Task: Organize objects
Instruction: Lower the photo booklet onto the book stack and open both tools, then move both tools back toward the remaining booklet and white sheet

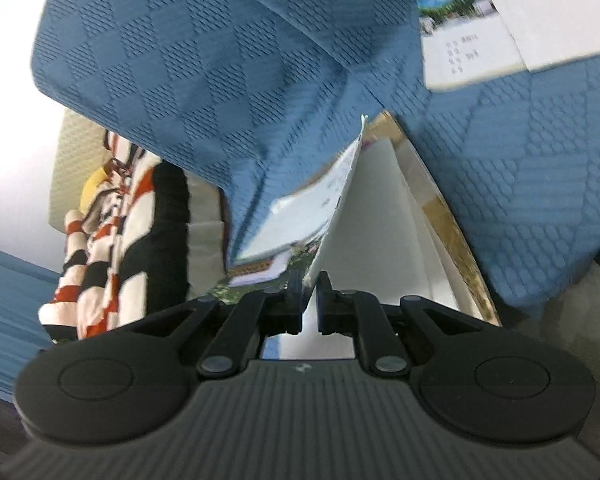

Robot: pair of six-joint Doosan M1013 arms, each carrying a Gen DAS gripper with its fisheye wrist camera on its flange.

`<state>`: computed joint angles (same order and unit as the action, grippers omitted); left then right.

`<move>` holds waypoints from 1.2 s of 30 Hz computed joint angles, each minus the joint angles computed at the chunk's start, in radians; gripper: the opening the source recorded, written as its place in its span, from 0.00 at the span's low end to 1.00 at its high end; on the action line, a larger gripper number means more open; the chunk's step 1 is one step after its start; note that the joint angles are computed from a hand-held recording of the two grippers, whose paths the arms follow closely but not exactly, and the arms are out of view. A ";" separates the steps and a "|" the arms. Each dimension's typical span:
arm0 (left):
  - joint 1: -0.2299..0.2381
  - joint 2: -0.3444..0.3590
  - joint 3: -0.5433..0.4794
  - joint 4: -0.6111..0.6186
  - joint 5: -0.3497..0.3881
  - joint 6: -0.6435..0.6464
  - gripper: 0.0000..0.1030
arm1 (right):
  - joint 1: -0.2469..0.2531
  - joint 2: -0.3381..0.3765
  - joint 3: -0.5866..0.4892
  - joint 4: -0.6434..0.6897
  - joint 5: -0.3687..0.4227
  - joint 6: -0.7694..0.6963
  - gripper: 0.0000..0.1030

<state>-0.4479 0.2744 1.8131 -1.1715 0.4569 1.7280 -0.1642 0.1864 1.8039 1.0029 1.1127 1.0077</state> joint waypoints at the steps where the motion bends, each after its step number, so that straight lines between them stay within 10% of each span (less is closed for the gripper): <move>1: -0.003 0.001 0.001 0.019 -0.001 -0.014 0.08 | 0.001 0.001 0.003 -0.010 -0.003 0.002 0.10; 17: -0.026 0.010 0.000 0.254 0.034 -0.227 0.08 | 0.007 0.018 0.018 -0.103 -0.019 0.069 0.11; 24: -0.043 -0.010 -0.004 0.365 0.017 -0.329 0.25 | 0.002 0.022 0.011 -0.118 0.006 0.052 0.11; 29: -0.062 -0.032 -0.003 0.448 0.008 -0.395 0.30 | -0.004 0.019 0.007 -0.150 0.024 0.037 0.25; 34: -0.101 -0.062 -0.012 0.658 -0.012 -0.563 0.45 | -0.022 0.000 0.007 -0.162 0.016 0.003 0.80; 36: -0.115 -0.072 -0.017 0.717 -0.014 -0.606 0.49 | -0.027 -0.014 0.007 -0.178 -0.005 -0.016 0.78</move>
<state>-0.5628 0.2028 1.7957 -0.4543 0.4433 1.1221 -0.1915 0.1724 1.8108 0.8250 1.1081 0.9914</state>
